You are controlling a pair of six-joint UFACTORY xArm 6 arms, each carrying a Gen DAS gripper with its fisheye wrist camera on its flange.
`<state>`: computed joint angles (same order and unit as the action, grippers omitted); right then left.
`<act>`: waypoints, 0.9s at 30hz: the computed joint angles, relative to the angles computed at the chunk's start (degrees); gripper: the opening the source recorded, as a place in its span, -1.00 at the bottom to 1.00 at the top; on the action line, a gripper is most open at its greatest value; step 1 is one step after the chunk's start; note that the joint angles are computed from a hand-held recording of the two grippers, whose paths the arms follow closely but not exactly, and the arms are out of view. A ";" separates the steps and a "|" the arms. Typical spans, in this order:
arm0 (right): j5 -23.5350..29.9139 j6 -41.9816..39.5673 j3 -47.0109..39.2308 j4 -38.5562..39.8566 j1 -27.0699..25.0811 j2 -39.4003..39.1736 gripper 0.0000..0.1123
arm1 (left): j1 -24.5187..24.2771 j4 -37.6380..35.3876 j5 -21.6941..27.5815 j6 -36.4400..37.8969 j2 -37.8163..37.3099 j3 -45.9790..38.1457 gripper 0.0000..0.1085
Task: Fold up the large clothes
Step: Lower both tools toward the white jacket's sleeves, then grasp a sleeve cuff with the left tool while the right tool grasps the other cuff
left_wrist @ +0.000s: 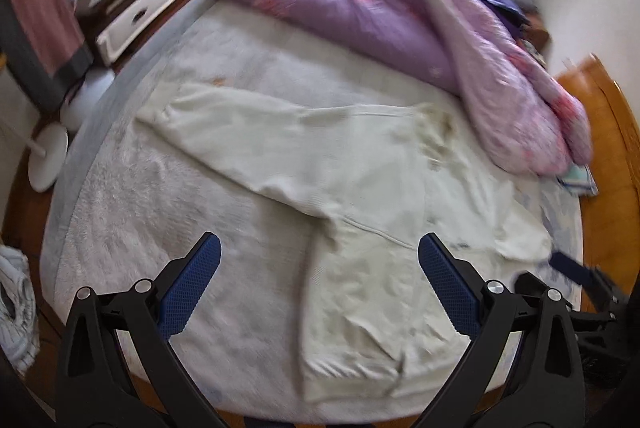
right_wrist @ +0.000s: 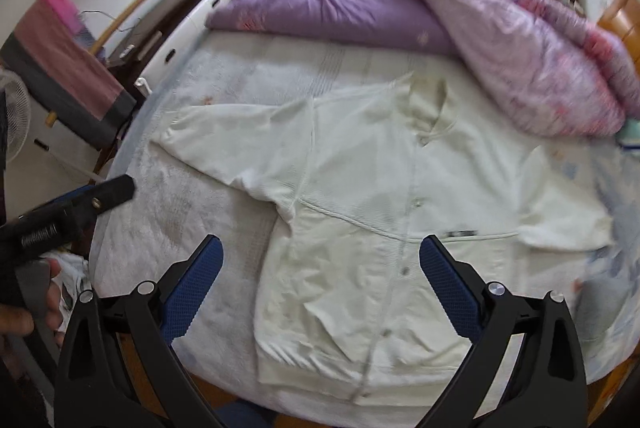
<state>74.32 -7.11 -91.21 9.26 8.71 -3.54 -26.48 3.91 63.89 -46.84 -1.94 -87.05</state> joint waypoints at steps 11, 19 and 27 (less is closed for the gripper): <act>-3.34 4.10 -9.55 2.57 1.63 22.38 -0.23 | 22.64 -12.83 -20.11 8.21 8.02 14.84 0.81; -6.73 0.11 -10.93 6.37 0.63 30.31 -0.38 | 29.33 -13.47 -26.90 2.99 18.92 12.74 0.54; -9.04 -0.24 -10.32 9.88 -0.04 33.23 -0.40 | 30.19 -5.00 -27.78 -0.38 23.00 9.59 0.00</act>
